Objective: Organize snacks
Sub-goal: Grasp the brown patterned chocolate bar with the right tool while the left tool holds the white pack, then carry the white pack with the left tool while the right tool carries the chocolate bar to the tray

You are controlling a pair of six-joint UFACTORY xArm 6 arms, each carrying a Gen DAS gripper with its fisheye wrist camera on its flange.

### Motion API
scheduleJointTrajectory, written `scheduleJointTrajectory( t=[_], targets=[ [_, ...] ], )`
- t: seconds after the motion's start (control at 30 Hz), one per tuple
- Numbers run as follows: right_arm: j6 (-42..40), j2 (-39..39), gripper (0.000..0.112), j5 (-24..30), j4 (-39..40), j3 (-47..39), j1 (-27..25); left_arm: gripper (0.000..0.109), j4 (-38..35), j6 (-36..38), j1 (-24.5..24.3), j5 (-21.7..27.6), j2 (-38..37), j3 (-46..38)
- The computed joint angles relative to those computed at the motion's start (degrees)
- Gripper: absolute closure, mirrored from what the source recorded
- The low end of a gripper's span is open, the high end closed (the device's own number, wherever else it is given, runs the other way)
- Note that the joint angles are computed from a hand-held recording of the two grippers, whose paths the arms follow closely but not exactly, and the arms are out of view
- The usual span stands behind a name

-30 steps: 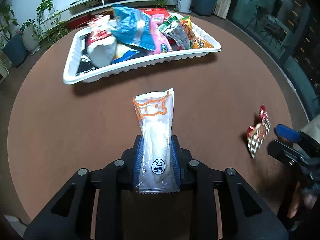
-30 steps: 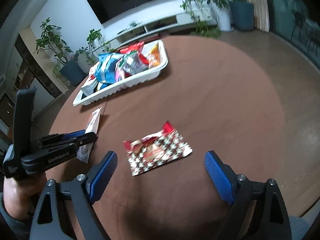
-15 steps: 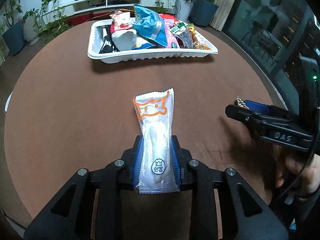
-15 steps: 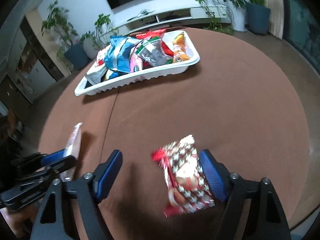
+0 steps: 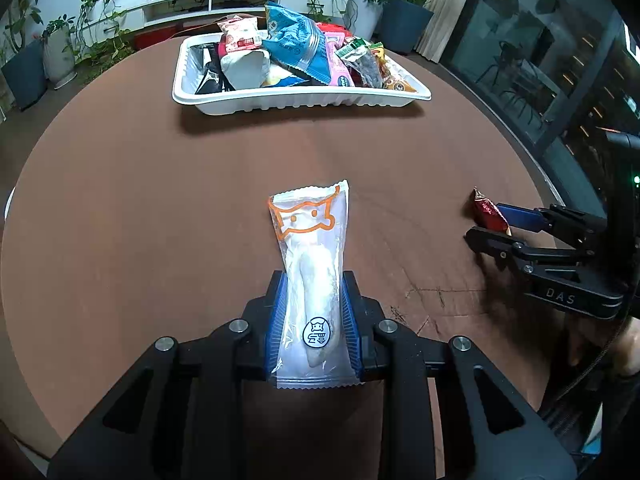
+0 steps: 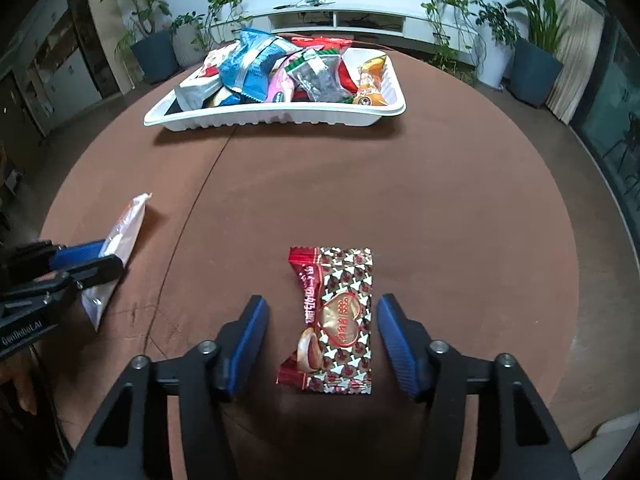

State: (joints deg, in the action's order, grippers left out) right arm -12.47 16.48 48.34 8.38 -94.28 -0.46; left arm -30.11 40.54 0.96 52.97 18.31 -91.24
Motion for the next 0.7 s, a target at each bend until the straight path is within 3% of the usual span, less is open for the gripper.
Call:
scheduleJointTrajectory(
  t=[0.1, 0.17, 0.4, 0.7],
  targets=[
    [-0.66, 0.06, 0.080, 0.66, 0.88, -0.47, -0.39, 0.084, -0.01, -0.13, -0.01, -0.18, -0.05, 0.02],
    [-1.22, 0.22, 0.087, 1.39, 2.80, -0.97, -0.98, 0.084, -0.10, -0.04, -0.01, -0.02, -0.18, 0.08],
    [-2.27, -0.73, 0.091, 0.84, 7.05, 0.25, -1.79, 0.085, -1.03, 0.00, 0.14, -0.01, -0.61, 0.22],
    [-4.61, -1.46, 0.091, 1.19, 19.11, -0.68, -4.16, 0.085, -5.17, 0.13, 1.42, 2.35, -0.68, -1.11]
  ],
)
